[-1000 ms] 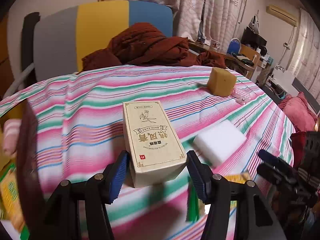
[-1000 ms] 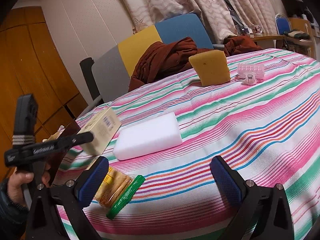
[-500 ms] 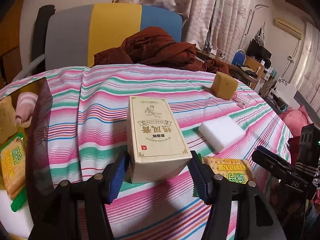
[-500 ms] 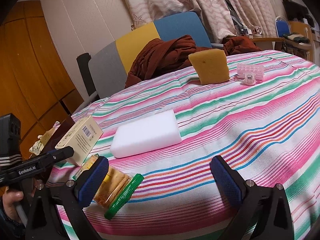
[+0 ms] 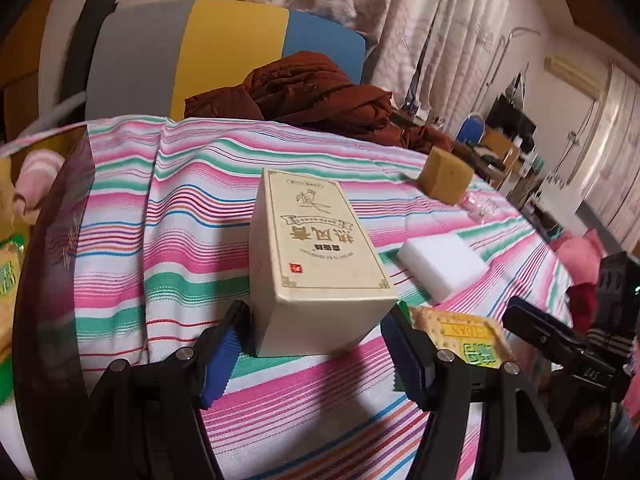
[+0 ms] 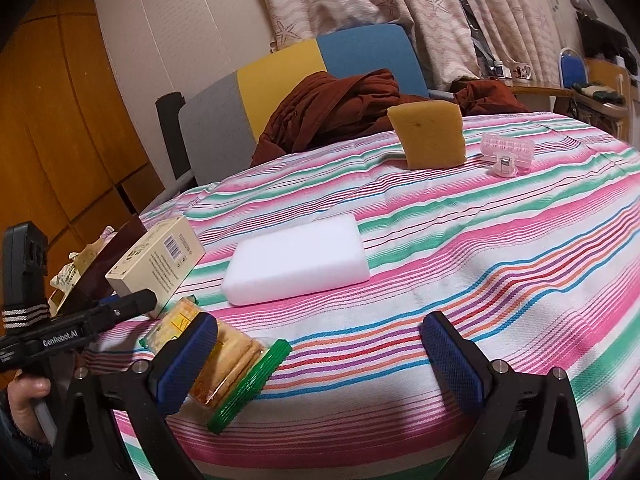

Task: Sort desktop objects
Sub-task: 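Lift the cream box with the left tool while the right tool lines up on the WEIDAN pack, then grasp the WEIDAN cracker pack with the right tool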

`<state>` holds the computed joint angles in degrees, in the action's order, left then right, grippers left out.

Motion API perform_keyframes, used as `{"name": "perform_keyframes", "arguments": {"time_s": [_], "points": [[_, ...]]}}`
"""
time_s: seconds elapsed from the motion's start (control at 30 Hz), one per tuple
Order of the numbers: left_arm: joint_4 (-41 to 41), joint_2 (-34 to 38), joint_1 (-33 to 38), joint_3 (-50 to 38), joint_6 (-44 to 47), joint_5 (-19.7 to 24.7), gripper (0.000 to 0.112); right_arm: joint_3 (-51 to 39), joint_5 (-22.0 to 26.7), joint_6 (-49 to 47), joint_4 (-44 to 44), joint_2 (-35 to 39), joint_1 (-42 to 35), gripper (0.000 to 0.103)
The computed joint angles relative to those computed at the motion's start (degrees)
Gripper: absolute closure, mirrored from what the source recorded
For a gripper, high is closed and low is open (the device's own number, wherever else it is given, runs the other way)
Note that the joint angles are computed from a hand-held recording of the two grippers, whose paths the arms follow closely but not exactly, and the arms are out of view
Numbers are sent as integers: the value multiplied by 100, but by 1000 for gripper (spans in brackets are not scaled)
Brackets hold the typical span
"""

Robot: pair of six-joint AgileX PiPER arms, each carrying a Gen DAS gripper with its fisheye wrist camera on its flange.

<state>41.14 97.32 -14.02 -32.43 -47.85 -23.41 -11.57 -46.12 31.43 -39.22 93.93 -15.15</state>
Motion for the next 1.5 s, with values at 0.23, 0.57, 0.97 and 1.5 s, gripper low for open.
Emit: {"name": "perform_keyframes", "arguments": {"time_s": [0.23,0.57,0.97,1.5], "points": [[-65,13,-15,0,29,-30,43,-11,295,634,-916,-678,77,0],[-221,17,-13,52,228,-48,43,-863,2058,1182,-2701,-1097,1430,5],[-247,-28,-44,38,284,80,43,-1436,2620,1833,-3935,-508,1830,35],[14,57,-513,-808,-161,1403,43,-1301,1790,1208,-2918,-173,1624,35]]}}
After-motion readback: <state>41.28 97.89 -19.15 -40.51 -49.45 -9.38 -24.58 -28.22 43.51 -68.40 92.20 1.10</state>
